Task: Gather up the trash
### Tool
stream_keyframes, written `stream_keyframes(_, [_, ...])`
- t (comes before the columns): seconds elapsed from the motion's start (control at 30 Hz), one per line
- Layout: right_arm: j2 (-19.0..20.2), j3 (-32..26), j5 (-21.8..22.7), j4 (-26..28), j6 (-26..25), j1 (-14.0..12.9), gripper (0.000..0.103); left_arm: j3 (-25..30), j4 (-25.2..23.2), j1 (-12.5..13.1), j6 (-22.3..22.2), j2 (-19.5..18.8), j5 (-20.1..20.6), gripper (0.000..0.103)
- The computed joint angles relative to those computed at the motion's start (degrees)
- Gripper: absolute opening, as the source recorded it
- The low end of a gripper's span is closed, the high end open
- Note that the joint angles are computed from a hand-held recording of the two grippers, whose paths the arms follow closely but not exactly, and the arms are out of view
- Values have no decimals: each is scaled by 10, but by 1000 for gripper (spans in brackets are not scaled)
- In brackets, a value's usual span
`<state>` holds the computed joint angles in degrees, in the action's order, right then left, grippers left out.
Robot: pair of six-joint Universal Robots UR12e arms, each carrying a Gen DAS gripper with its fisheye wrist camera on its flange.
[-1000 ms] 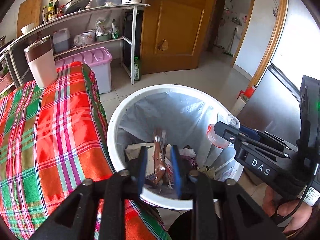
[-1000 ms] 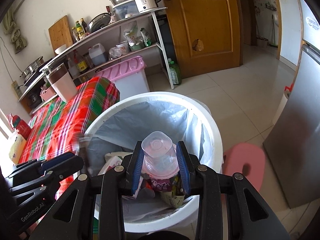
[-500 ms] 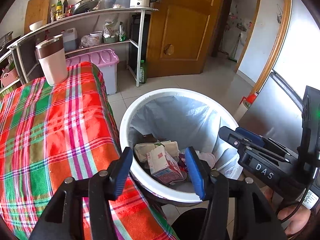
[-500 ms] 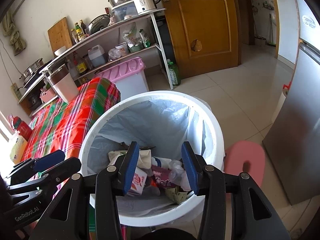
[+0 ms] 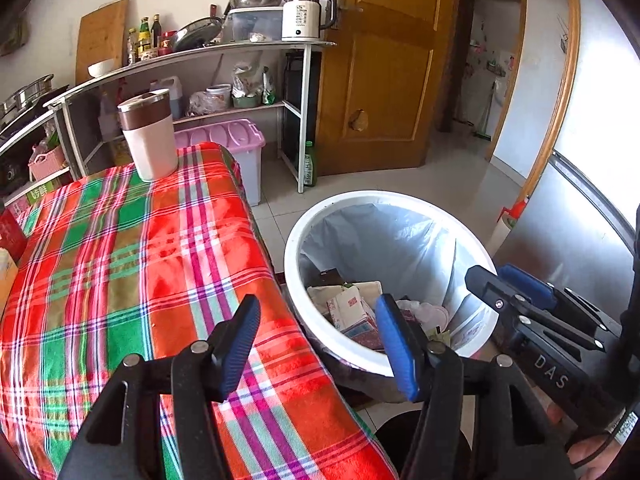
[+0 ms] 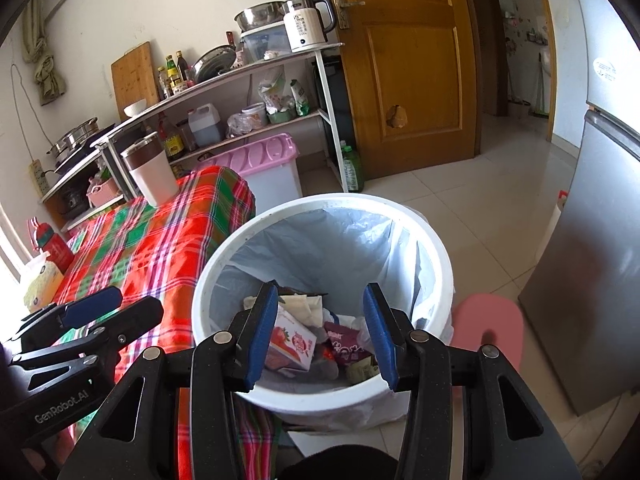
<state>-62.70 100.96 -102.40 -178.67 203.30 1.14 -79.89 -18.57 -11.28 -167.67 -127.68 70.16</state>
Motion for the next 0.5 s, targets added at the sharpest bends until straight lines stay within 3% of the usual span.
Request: stream_keyframes(0.5, [-10, 25, -42, -39, 0, 26, 46, -55, 83, 8, -18, 24, 26, 63])
